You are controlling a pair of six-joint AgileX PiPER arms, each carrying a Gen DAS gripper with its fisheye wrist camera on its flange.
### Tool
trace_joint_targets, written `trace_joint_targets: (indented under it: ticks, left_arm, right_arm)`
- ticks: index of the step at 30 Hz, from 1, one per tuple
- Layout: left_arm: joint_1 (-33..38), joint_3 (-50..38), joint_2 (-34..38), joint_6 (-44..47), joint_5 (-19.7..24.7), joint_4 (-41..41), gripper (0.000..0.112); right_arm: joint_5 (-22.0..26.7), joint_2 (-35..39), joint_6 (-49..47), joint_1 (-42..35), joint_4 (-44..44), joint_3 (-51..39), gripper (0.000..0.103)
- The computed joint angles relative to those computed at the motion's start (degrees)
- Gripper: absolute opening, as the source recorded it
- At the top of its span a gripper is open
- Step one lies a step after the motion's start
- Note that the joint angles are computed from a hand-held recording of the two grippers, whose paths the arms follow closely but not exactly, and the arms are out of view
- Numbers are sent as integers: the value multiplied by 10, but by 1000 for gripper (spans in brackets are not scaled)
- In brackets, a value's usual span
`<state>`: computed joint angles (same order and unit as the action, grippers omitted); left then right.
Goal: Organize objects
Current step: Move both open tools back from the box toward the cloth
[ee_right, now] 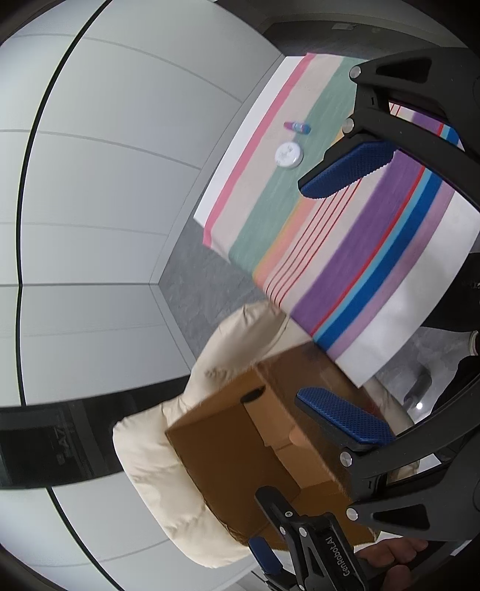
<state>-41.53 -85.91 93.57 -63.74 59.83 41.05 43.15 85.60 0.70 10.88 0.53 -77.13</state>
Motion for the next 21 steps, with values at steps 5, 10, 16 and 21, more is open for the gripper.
trace_joint_targets:
  ticks: [5, 10, 16, 21]
  left_arm:
    - [-16, -44, 36, 13, 4, -4, 102]
    - [-29, -85, 68, 23, 7, -10, 102]
    - [-48, -143, 111, 42, 15, -21, 102]
    - [-62, -199, 151, 63, 26, -35, 102]
  right_arm:
    - [-1, -11, -28, -41, 21, 13, 103]
    - [0, -20, -55, -80, 40, 23, 103]
    - [1, -30, -86, -126, 60, 35, 103]
    - [5, -34, -118, -172, 82, 40, 103]
